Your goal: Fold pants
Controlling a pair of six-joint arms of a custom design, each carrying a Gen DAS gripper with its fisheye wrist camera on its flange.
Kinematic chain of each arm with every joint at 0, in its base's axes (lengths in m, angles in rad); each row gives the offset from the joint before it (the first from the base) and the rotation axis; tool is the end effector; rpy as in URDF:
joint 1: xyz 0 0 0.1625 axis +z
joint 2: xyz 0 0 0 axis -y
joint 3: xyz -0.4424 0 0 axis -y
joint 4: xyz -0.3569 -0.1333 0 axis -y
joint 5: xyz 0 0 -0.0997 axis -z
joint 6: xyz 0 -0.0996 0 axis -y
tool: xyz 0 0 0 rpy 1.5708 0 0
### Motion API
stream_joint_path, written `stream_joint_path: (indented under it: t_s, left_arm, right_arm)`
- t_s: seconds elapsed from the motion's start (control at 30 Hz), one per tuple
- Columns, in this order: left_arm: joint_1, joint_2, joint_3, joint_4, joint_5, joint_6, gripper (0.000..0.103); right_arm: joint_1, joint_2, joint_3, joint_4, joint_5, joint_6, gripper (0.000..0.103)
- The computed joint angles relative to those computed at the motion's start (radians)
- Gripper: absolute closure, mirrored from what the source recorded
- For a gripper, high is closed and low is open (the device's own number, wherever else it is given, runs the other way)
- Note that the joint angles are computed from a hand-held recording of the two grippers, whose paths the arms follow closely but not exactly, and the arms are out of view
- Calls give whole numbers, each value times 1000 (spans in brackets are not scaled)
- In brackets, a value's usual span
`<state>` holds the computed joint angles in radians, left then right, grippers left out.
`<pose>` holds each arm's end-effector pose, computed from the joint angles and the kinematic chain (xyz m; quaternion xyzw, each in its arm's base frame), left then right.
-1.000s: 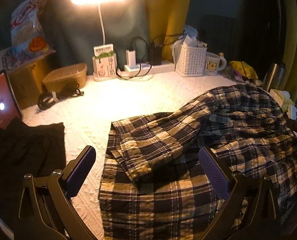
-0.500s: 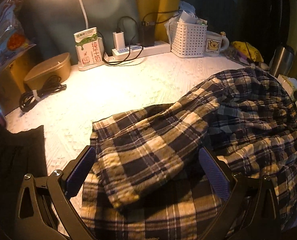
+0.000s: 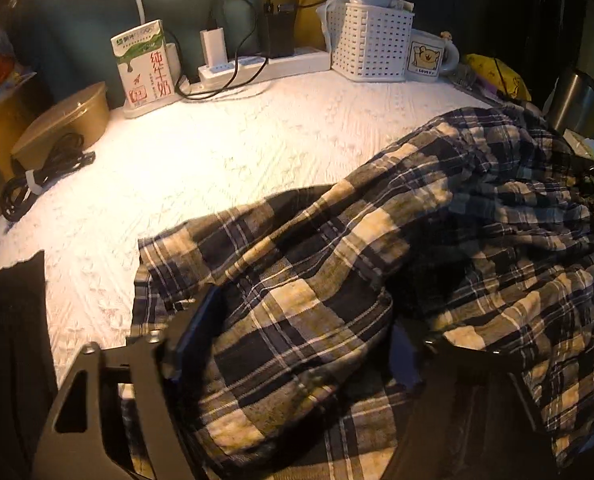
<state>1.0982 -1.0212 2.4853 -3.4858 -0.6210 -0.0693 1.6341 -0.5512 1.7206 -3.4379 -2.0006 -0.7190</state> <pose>0.0160 -0.4395 0.1762 0.0735 0.8697 -0.3108 0.3762 0.1328 -0.6438 0.0603 0.2827 -0.8766 0.2516 0.2973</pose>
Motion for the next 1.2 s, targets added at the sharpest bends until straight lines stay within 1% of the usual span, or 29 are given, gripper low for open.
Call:
stream_joint_path:
  t_s: [0.03,0.07,0.1,0.13,0.17,0.2,0.23,0.3,0.43,0.53,0.7,0.8,0.9,0.97,1.0,1.07,1.1,1.13,1.17,1.2]
  left_arm:
    - [2,3,-1,-20,-6,17,49]
    - [5,0,-1,-27,-15,26,65]
    - [9,-2,-7,-27,-13,33,74]
    - [14,-9,-11,-24,-23,39,85]
    - [25,-22,-14,-20,-44,43,92]
    - [32,-28,-16,-23,-60,43,94]
    - [41,-38,-17,-25,-78,43,96]
    - [44,-45,-17,-46,-80,57,97]
    - [31,-54,-9,-125,-55,101,98]
    - [27,-70,-14,-169,-34,145,98]
    - [33,-87,-57,-243,-8,257,99]
    - [46,-96,-97,-288,-10,335,99]
    - [61,-104,-141,-307,-27,400,99]
    - [73,-108,-173,-302,-41,430,99]
    - [82,-113,-192,-278,-51,436,99]
    - [105,-127,-222,-204,-78,415,98]
    - [121,-137,-240,-149,-97,395,96]
    - [136,-141,-252,-121,-115,385,93]
    - [160,-146,-267,-84,-149,374,92]
    - [174,-147,-277,-55,-164,359,92]
  right_arm:
    - [-5,6,-12,26,5,7,3]
    - [-9,11,-23,57,10,14,14]
    - [-9,13,-28,83,9,16,31]
    - [-7,20,-34,95,1,11,36]
    - [-6,24,-38,102,2,1,45]
    - [-4,25,-38,113,12,-11,59]
    - [0,25,-38,117,19,-20,62]
    - [10,33,-40,107,23,-49,70]
    - [36,46,-39,59,33,-88,72]
    - [56,54,-47,23,61,-92,73]
    - [88,83,-94,-4,94,-91,73]
    - [105,104,-138,9,115,-76,73]
    - [118,122,-184,19,135,-54,74]
    - [124,137,-221,27,145,-41,74]
    - [126,145,-239,33,146,-36,74]
    - [132,165,-278,44,140,-33,74]
    - [134,180,-304,51,132,-36,74]
    - [135,191,-324,59,125,-38,74]
    - [135,202,-340,64,117,-38,74]
    - [134,218,-366,78,104,-40,74]
